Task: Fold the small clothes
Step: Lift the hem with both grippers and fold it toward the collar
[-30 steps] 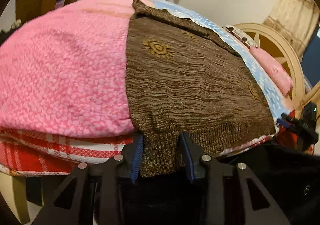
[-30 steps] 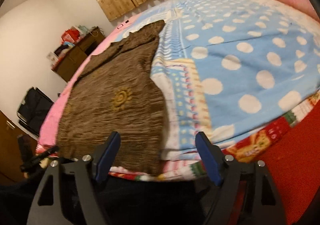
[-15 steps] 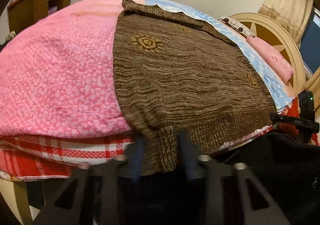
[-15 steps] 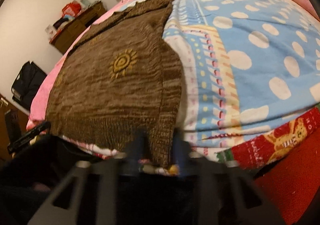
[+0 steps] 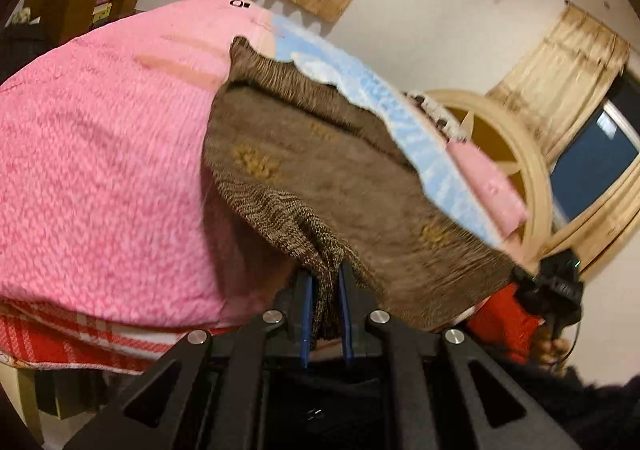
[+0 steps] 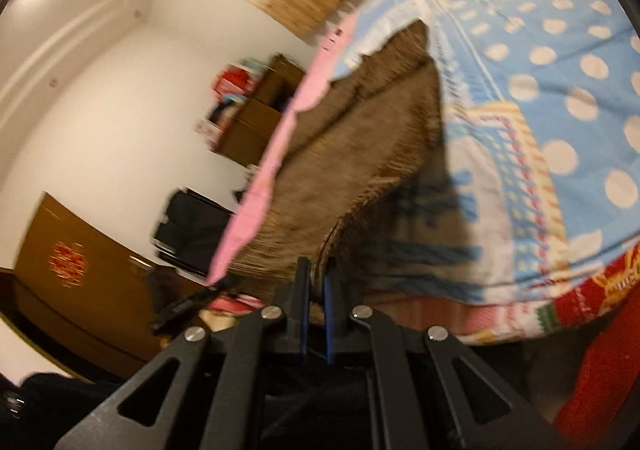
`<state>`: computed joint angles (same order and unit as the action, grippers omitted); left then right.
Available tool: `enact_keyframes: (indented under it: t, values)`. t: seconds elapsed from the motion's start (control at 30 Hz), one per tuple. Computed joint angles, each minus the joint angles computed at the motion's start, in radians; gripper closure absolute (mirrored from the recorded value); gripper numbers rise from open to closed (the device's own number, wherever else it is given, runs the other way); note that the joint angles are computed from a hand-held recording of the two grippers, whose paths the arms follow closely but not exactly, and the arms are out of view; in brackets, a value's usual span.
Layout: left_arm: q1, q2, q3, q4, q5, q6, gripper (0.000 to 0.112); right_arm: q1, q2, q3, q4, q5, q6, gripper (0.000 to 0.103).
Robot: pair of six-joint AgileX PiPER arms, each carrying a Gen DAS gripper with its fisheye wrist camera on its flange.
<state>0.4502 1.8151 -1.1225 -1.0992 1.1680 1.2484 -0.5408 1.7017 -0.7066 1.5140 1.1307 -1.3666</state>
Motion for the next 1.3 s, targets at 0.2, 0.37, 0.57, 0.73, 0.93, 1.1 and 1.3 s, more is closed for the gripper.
enact_keyframes:
  t: [0.2, 0.37, 0.57, 0.73, 0.93, 1.1, 1.3]
  values:
    - [-0.041, 0.016, -0.073, -0.012, -0.030, -0.086, 0.101, 0.028, 0.056, -0.050, 0.064, -0.026, 0.018, 0.094]
    - [-0.071, 0.038, -0.165, -0.031, -0.047, -0.145, 0.101, 0.008, 0.078, -0.132, 0.080, 0.007, 0.067, 0.094]
    - [-0.114, 0.153, -0.410, -0.053, -0.057, -0.312, 0.102, 0.034, 0.159, -0.354, 0.111, -0.019, 0.201, 0.094]
    - [-0.183, 0.320, -0.745, 0.017, -0.120, -0.503, 0.109, 0.094, 0.272, -0.656, 0.035, -0.121, 0.370, 0.094]
    - [-0.274, 0.421, -0.957, 0.281, -0.256, -0.568, 0.108, 0.162, 0.395, -0.945, -0.203, -0.275, 0.583, 0.092]
    - [-0.231, 0.368, -0.798, 0.234, -0.288, -0.313, 0.108, 0.182, 0.377, -0.845, -0.224, -0.361, 0.505, 0.068]
    - [-0.212, 0.357, -0.691, 0.301, -0.265, -0.204, 0.106, 0.212, 0.369, -0.724, -0.165, -0.391, 0.385, 0.026]
